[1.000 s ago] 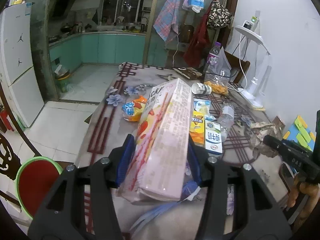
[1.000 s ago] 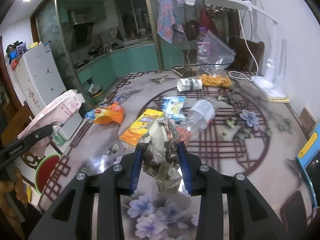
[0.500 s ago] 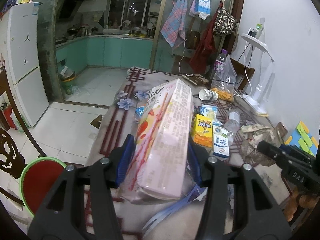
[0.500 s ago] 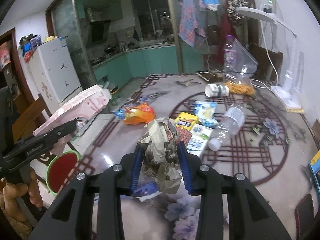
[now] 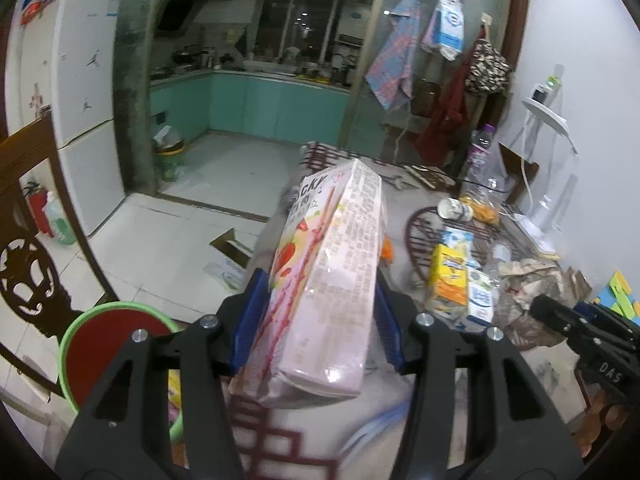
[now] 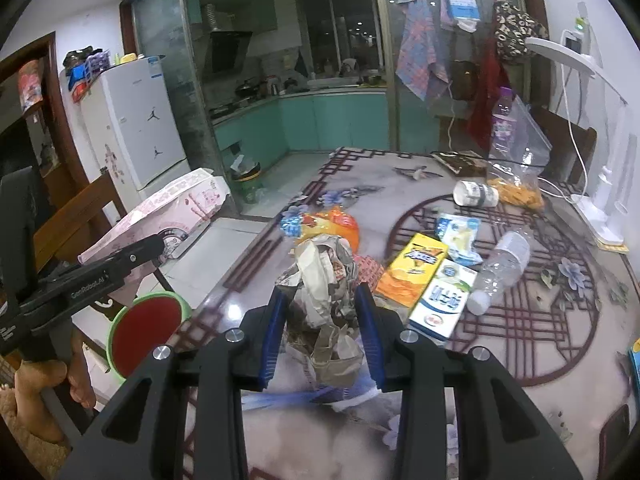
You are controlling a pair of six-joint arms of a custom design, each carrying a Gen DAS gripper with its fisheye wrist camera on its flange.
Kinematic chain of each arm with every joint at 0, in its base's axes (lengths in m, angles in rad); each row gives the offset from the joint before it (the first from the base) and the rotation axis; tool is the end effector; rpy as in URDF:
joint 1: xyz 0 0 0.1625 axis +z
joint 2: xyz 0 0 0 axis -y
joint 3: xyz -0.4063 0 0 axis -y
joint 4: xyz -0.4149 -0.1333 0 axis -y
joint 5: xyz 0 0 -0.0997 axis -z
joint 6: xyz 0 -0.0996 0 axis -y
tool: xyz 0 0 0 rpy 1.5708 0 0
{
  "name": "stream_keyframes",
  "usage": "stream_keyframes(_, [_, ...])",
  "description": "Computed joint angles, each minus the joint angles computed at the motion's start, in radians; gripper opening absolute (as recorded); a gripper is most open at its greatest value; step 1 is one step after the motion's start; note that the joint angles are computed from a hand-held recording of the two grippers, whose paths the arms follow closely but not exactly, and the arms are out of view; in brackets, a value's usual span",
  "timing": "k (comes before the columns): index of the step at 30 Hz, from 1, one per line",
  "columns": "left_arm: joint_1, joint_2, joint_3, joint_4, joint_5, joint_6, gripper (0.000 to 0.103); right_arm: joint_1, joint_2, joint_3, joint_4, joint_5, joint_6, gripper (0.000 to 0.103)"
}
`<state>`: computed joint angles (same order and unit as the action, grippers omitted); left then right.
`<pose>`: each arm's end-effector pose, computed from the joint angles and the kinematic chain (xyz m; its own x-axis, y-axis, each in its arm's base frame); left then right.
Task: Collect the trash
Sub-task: 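Lift the grey paper and pink box and carry both toward the red bin, then drop the pink box from the left tool while the right tool drops the grey paper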
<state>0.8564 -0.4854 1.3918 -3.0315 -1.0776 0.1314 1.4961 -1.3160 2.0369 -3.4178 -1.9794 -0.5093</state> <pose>-0.3525 -0.6819 0.0033 -0.7486 0.4696 -0.4680 0.6608 0.5859 -0.4691 0.0532 -0.5450 0.3325 -0.7913 0.1629 0.5894 -0.4051 0.5823 -0.7048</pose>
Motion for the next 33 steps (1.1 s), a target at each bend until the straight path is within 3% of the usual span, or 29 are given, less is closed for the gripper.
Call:
stream_keyframes(7, [0.036,-0.043,0.036,-0.013,0.037,-0.033,0.049,0.028,0.053,-0.034,0.008,0.002,-0.009,0.034])
stream_keyframes(20, [0.086,-0.097,0.087,-0.041,0.168,-0.033,0.049,0.083,0.172,-0.127,0.051,0.027,-0.032,0.034])
stream_keyframes(33, [0.111,-0.127,0.115,-0.083,0.226,-0.068,0.049,0.130,0.287,-0.215,0.118,0.058,-0.049,0.034])
